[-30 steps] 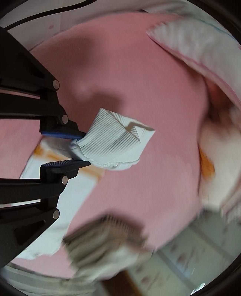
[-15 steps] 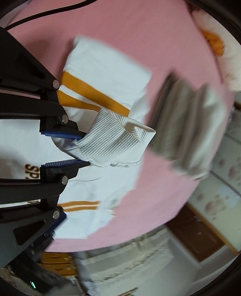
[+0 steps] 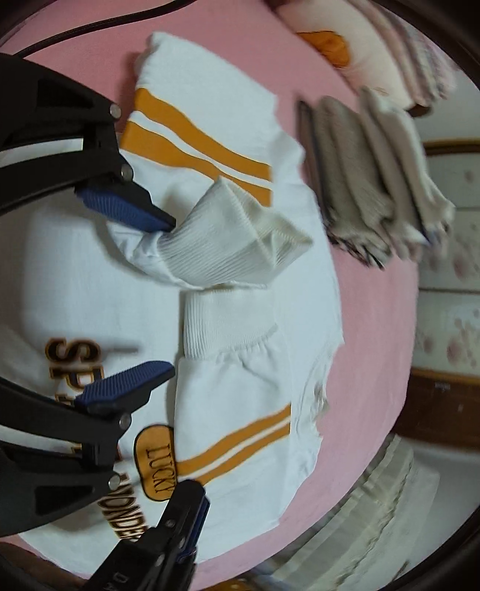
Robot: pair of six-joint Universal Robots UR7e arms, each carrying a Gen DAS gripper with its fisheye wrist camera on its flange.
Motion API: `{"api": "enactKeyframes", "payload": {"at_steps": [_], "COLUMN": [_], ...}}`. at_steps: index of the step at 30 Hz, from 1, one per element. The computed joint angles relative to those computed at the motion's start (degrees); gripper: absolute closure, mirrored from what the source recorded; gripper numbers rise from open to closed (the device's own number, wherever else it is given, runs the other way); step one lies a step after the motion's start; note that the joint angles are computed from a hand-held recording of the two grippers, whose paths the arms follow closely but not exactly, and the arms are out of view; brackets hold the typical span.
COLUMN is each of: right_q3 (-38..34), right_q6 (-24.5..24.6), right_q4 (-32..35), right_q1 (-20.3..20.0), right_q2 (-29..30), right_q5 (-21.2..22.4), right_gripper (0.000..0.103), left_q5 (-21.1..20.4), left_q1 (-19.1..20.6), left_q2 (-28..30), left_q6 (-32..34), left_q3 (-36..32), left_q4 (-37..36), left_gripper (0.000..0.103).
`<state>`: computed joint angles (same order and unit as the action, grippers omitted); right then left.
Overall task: Fold small clothes
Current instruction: 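Fold the gripped sleeve across the sweatshirt front with the left tool, then release the sleeve with the left tool while the right tool grasps the cuff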
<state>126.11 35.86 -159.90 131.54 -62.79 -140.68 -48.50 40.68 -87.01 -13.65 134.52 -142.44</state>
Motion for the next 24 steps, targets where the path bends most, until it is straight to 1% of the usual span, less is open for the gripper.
{"api": "enactKeyframes", "payload": {"at_steps": [2, 4, 5, 9, 10, 13, 17, 19, 20, 22, 24], "right_q3": [0.78, 1.26, 1.51, 1.87, 1.79, 0.89, -1.68, -2.91, -3.50, -4.47, -4.77], "right_q6": [0.73, 1.30, 1.45, 0.97, 0.40, -1.83, -5.65, -7.40, -8.35, -8.64, -8.54], "right_q4": [-0.50, -0.30, -0.14, 0.08, -0.26, -1.62, -3.66, -4.73, -5.15, -5.37, -6.70], "right_q1": [-0.07, -0.09, -0.11, -0.18, -0.25, -0.39, -1.28, -2.02, -2.66, -4.07, -5.75], "right_q2": [-0.58, -1.08, -1.43, -2.41, -2.45, -1.92, 0.07, 1.13, 1.63, 2.42, 3.10], "right_q5": [0.00, -0.21, -0.32, 0.06, 0.40, 1.85, 5.61, 7.74, 9.44, 12.82, 16.86], "right_gripper": [0.084, 0.084, 0.084, 0.084, 0.084, 0.084, 0.084, 0.084, 0.084, 0.084, 0.084], "left_q5": [-0.75, -3.08, -3.55, -3.08, -2.88, -1.30, 3.66, 6.15, 7.40, 8.85, 9.00], "left_q1": [-0.45, -0.80, -0.97, -2.15, -2.09, -2.05, -1.68, -0.75, 0.10, 1.98, 4.63], "left_q2": [-0.21, 0.16, 0.94, -1.13, -0.63, -4.38, -11.61, -14.86, -16.69, -19.24, -21.25], "left_q6": [2.94, 4.91, 5.37, 4.53, 4.20, 2.29, -0.98, -3.68, -5.72, -8.75, -10.38], "left_q3": [0.13, 0.22, 0.21, 1.03, 1.32, 2.03, 3.33, 3.59, 3.53, 3.36, 3.06], "left_q4": [-1.97, -3.62, -4.47, -2.56, -3.63, -1.87, 1.89, 4.35, 6.15, 8.22, 9.08], "left_gripper": [0.030, 0.030, 0.030, 0.030, 0.030, 0.030, 0.030, 0.030, 0.030, 0.030, 0.030]}}
